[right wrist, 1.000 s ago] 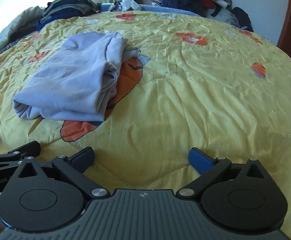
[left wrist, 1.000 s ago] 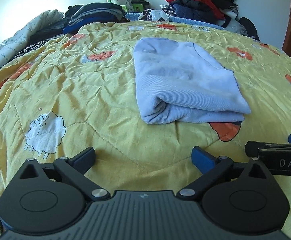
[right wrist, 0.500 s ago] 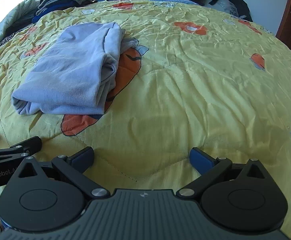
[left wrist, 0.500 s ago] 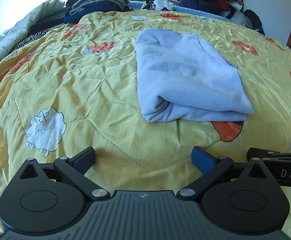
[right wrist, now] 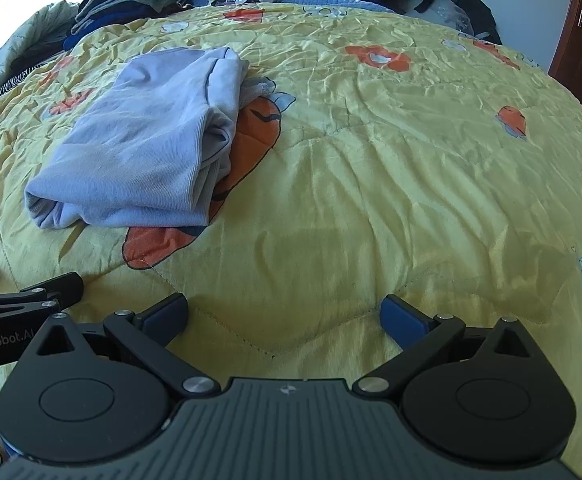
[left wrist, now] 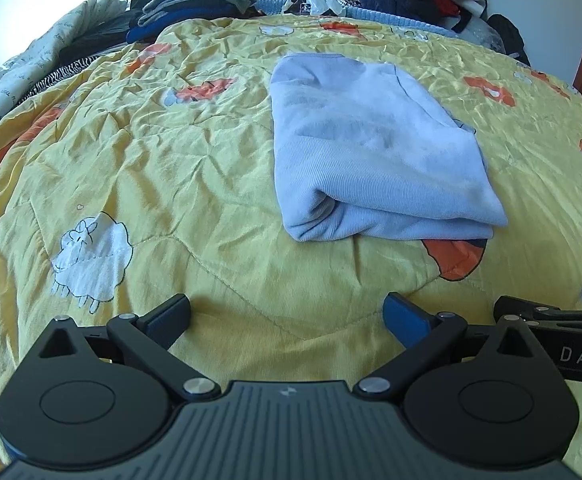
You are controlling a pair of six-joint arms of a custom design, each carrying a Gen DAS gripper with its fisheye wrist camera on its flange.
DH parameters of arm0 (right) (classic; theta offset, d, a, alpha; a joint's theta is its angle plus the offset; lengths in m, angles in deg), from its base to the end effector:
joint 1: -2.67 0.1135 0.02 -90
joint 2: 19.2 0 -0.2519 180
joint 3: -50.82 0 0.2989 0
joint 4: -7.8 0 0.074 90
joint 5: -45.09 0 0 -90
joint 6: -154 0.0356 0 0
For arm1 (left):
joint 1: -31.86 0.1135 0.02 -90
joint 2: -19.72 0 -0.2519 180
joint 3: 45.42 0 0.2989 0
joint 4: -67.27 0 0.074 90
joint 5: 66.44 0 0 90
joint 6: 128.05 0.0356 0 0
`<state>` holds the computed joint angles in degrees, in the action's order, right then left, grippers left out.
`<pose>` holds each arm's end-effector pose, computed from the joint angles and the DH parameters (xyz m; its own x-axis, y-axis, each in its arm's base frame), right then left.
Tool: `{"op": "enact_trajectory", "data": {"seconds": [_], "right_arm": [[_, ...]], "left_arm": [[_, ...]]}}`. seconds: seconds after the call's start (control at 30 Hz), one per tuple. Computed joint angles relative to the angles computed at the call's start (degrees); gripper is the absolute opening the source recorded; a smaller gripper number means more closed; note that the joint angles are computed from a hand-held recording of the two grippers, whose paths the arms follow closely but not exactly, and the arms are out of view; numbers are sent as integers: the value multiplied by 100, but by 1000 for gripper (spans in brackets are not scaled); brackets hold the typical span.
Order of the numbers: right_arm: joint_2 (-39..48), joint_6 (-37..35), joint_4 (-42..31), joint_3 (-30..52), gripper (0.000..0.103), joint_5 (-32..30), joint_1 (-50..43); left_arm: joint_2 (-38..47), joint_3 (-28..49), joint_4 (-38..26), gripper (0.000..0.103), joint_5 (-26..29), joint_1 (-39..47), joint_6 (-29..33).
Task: Fold small clothes
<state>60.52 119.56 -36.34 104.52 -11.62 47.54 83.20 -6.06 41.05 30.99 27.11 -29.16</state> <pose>0.2114 0.1829 0.1326 -0.7545 0.2217 -0.6177 0.2909 0.9567 -0.0121 0.2488 -0.0253 0.1326 -0.7326 0.2146 -0.6459 0.2809 0.9597 0.0003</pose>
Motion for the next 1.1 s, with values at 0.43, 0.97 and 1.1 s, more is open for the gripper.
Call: {"op": "enact_trajectory", "data": {"seconds": [0.43,0.97,1.1], "right_arm": [[-13,12,58,-47,102,66,46],[17,-35,60,-22,102,9,22],[-13,-149,108,-48,102,-36,-32]], "left_arm": [[73,99,-104,103,-18,-17,-2],[74,150,-194,103,97,55,-112],[-38,81,-219,103,115,73,-71]]}}
